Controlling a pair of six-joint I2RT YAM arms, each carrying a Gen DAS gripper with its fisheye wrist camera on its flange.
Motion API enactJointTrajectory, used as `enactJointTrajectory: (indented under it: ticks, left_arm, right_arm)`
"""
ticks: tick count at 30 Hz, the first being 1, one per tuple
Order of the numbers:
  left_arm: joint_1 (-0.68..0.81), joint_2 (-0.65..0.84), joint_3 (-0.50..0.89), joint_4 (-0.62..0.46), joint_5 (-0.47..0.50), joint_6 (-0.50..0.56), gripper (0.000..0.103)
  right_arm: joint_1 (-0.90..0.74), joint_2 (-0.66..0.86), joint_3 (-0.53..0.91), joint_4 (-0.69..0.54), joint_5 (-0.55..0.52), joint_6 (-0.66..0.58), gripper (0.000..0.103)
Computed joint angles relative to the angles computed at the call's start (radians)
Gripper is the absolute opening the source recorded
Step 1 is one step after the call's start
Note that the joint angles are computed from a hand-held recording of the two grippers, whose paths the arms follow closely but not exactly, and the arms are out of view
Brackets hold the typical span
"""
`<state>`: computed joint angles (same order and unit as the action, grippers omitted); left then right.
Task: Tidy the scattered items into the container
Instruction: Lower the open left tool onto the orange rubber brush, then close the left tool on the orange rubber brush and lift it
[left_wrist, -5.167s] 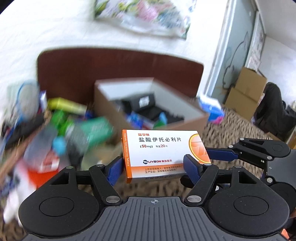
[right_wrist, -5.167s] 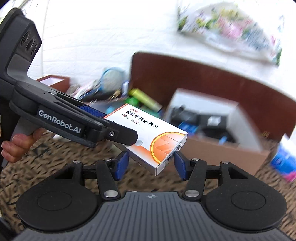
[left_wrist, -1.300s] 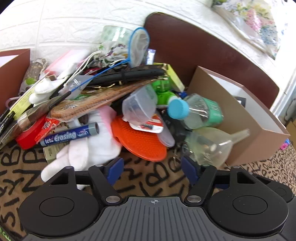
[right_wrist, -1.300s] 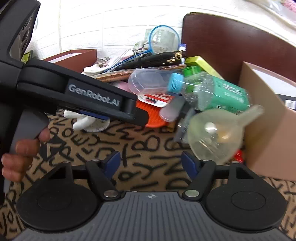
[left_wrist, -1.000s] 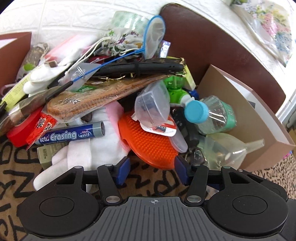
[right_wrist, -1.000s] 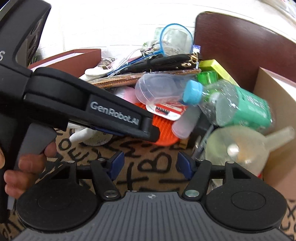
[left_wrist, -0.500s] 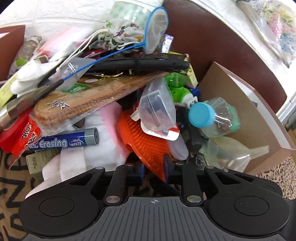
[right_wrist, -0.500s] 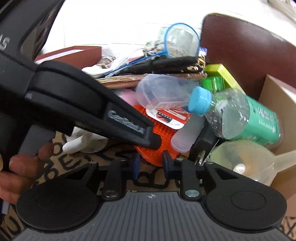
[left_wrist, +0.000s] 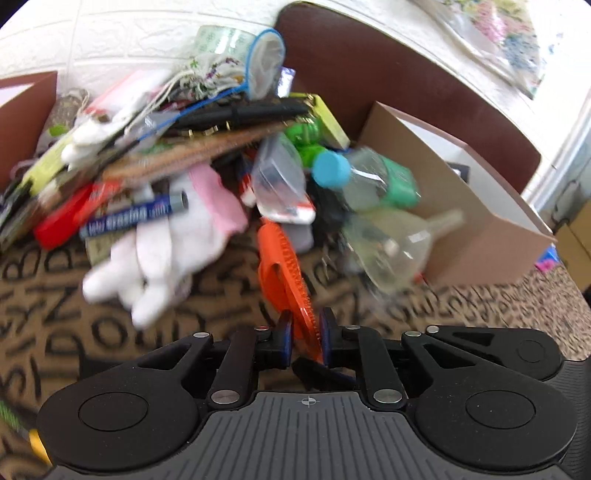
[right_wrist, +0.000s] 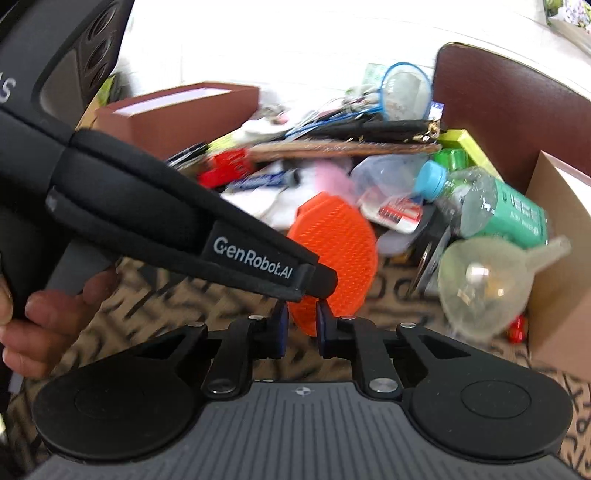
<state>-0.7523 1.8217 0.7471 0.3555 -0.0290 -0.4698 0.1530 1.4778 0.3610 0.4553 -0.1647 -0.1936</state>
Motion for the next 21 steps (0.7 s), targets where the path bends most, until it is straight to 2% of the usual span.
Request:
enactJointTrajectory:
  ticks: [4,8,10,12,13,14,15,16,17,18,19,21]
  left_arm:
    - [-0.058,-0.073,-0.115,0.029,-0.020,-0.069,0.020]
    - [-0.124,-0.156,-0.220,0.041,-0.055,-0.111,0.021]
    - [-0.156,-0.191,-0.254,0.033,-0.084,-0.121,0.032]
    - [-0.189,-0.217,-0.282,0.023,-0.138,-0.146,0.049]
    - [-0.199,-0.227,-0.294,0.017,-0.160,-0.154,0.062]
    - [-0.203,-0.236,-0.306,0.013,-0.171,-0.157,0.067]
    - [-0.201,-0.244,-0.315,0.006,-0.171,-0.159,0.068]
    - [-0.195,-0.250,-0.321,-0.007,-0.168,-0.166,0.072]
    - [-0.190,-0.256,-0.330,-0.017,-0.169,-0.183,0.081]
    - [-0.186,-0.265,-0.343,-0.019,-0.177,-0.200,0.082]
    - [-0.181,-0.272,-0.355,-0.016,-0.186,-0.209,0.082]
    - [-0.163,-0.287,-0.373,-0.012,-0.190,-0.212,0.082]
  right_arm:
    - [0.029,-0.112,-0.078,-0.061,-0.002,-0.005,0.017]
    - [0.088,-0.293,-0.170,-0.163,0.029,0.008,0.017]
    - [0.115,-0.368,-0.201,-0.208,0.042,0.025,0.018]
    - [0.141,-0.408,-0.221,-0.226,0.063,0.037,0.019]
    - [0.154,-0.420,-0.229,-0.229,0.079,0.046,0.021]
    - [0.163,-0.441,-0.240,-0.239,0.089,0.056,0.022]
    - [0.167,-0.444,-0.242,-0.240,0.094,0.069,0.025]
    - [0.172,-0.476,-0.253,-0.256,0.103,0.085,0.037]
    - [0.174,-0.499,-0.262,-0.264,0.110,0.100,0.057]
    - [0.178,-0.519,-0.269,-0.269,0.120,0.113,0.064]
    - [0.176,-0.525,-0.276,-0.258,0.123,0.117,0.068]
    - [0.174,-0.527,-0.277,-0.258,0.124,0.116,0.068]
